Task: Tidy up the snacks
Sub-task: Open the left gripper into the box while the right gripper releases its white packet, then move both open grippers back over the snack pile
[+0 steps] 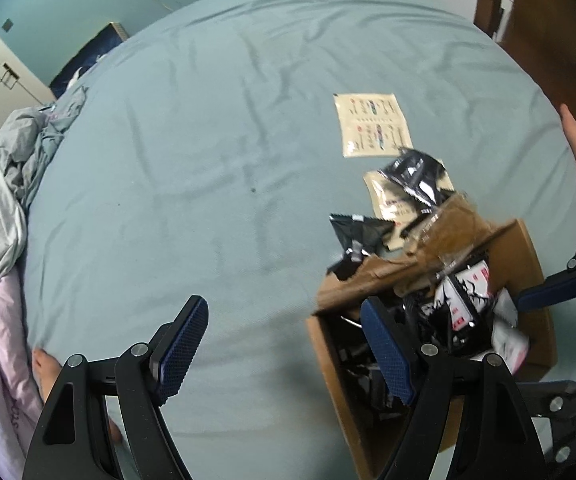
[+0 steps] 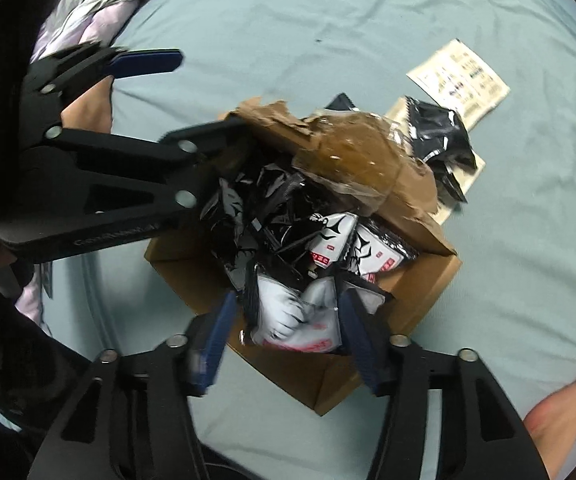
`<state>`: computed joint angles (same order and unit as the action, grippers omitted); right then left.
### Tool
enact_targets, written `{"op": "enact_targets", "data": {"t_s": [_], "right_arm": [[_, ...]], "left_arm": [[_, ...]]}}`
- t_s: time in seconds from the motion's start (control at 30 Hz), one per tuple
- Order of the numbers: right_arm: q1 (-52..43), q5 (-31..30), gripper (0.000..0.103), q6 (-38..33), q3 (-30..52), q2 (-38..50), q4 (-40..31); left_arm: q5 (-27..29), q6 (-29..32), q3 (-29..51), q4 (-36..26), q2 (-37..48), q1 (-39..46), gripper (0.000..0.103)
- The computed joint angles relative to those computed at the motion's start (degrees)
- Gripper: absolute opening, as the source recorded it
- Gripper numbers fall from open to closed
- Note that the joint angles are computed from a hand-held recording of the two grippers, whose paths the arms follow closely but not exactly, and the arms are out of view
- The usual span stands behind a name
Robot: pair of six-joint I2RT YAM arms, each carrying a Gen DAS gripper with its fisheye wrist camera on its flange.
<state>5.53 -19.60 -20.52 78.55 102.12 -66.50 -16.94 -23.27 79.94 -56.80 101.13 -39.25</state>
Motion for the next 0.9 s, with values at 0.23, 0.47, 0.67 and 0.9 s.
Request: {"op": "enact_targets", "data": {"t_s": [0.23,0.47,0.67,0.9], "right_arm": [[-3.4,-4.0,0.060,3.0,1.8,-3.1,1.3],[-7.1,-1.5,0.061,9.5,1.9,-3.8,3.2],[-10.5,-2.1,0.061,14.6,3.9,-2.0,3.5],[-11.8,-2.4,0.061,18.2,6.3,0.8,3.5]], "left_arm": [[-0.9,-0.5,0.5,0.3,-0.6,0.2,0.079],[-1.0,-0.5,1.1,0.2,-0.3,0.1,0.079],[-0.5,-1.3,2.4,0.4,1.4,0.7,0.079],[-1.1,-3.2,3.8,1.6,3.3,2.2,0.079]]}}
